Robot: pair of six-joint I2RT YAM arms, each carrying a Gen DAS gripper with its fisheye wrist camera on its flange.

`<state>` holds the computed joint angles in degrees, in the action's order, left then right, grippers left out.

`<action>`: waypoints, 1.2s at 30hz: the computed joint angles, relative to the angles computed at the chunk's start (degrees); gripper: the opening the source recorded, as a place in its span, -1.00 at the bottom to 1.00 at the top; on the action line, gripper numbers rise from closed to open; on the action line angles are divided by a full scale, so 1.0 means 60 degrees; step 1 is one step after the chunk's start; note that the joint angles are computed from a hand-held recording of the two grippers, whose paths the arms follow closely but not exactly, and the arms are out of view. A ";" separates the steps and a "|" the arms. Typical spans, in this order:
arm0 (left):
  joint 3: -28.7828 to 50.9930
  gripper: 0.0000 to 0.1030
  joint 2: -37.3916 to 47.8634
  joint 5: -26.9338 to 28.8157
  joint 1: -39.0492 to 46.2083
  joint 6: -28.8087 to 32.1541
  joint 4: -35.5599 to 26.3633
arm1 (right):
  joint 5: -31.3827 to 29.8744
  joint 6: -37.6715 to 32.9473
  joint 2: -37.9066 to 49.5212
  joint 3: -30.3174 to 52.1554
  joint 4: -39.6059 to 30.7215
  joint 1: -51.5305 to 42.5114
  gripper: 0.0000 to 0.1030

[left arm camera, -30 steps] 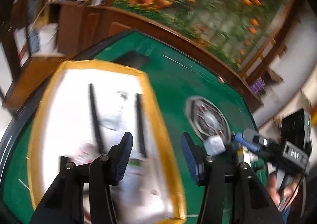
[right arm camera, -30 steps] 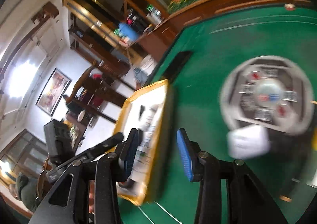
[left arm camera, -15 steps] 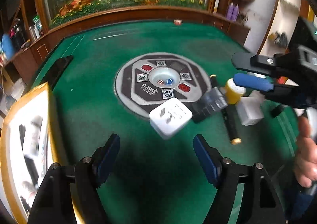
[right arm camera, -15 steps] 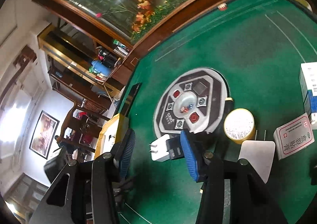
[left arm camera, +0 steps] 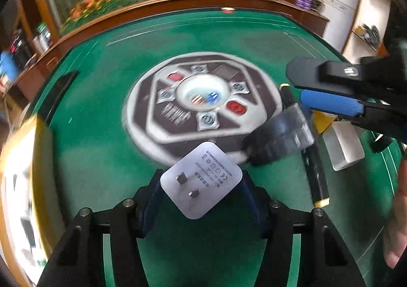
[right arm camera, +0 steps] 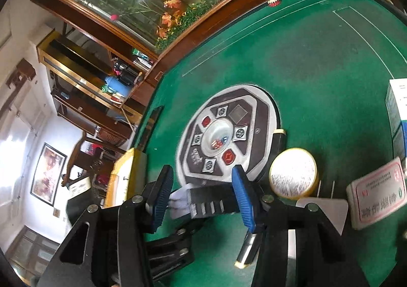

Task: Organize rigid objects
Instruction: 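Grasp the white plug charger with the left tool while the right tool grasps the black round part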

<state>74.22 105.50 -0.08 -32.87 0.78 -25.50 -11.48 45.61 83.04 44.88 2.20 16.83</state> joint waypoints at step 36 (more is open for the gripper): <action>-0.3837 0.18 -0.3331 0.0136 0.0003 -0.1059 0.0899 | 0.3141 -0.3703 0.2059 0.2815 -0.4071 0.2822 0.33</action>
<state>51.20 85.51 0.73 -32.85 -5.57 -20.11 7.36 23.39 95.40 61.77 -22.23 33.76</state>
